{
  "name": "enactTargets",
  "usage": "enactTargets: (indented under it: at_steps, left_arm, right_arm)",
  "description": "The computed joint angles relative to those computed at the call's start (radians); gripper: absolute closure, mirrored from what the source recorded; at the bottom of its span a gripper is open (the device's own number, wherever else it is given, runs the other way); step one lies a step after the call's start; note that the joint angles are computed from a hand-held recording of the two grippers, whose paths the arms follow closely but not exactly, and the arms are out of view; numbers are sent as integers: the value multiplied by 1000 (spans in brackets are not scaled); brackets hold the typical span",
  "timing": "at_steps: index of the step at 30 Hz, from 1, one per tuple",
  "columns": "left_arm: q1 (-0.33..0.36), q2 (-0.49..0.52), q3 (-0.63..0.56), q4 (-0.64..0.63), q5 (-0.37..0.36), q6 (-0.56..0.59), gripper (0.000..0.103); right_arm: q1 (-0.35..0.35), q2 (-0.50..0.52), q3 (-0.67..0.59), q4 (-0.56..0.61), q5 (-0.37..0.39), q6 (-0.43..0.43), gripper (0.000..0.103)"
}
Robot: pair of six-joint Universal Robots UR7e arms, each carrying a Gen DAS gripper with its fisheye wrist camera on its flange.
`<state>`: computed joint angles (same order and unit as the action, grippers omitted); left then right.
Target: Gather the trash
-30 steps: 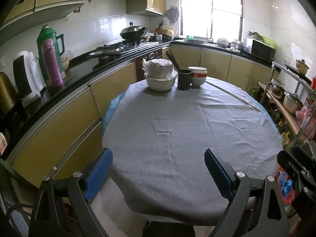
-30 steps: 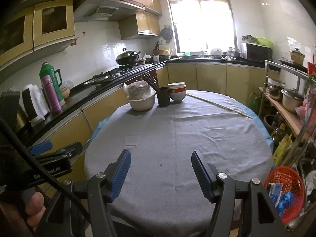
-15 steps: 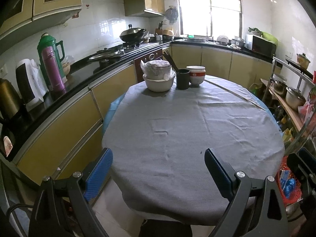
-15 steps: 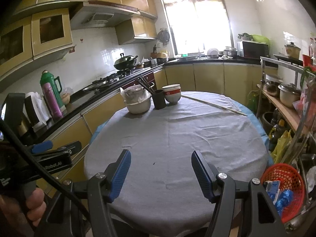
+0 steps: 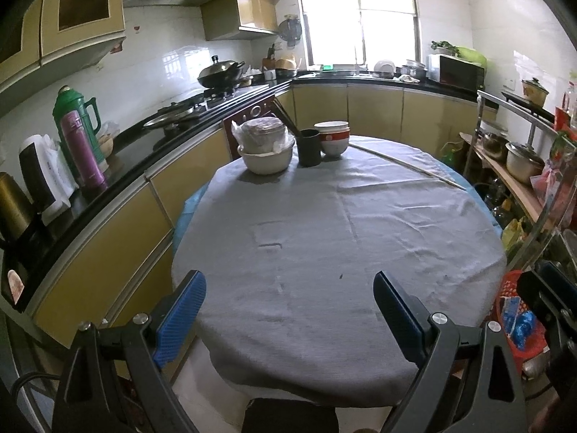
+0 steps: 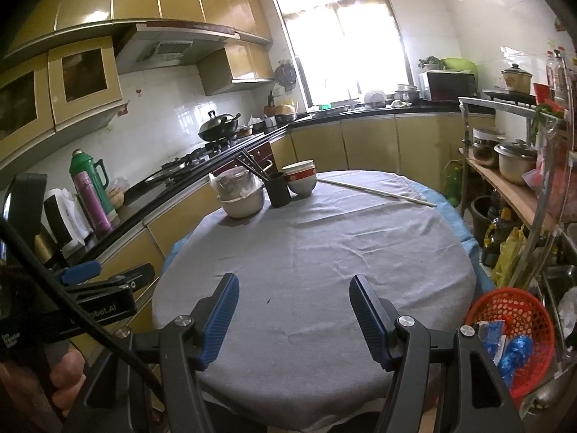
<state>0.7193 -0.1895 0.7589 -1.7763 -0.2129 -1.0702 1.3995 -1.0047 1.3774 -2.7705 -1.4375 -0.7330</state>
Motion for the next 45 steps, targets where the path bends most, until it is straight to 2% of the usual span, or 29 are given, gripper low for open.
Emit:
enactTargets:
  at_steps: [5, 11, 27, 32, 45]
  left_arm:
    - [-2, -4, 28, -104, -6, 82, 9]
    - [-2, -8, 44, -144, -7, 101, 9]
    - [-2, -104, 244, -463, -6, 246, 9]
    - [-2, -132, 292, -497, -3, 242, 9]
    - [9, -167, 336, -478, -5, 192, 9]
  right_arm:
    - [5, -6, 9, -16, -7, -3, 36]
    - [19, -3, 22, -36, -31, -9, 36]
    - [68, -7, 79, -114, -79, -39, 36]
    - [84, -4, 91, -129, -90, -55, 36]
    - [99, 19, 85, -125, -103, -64, 36]
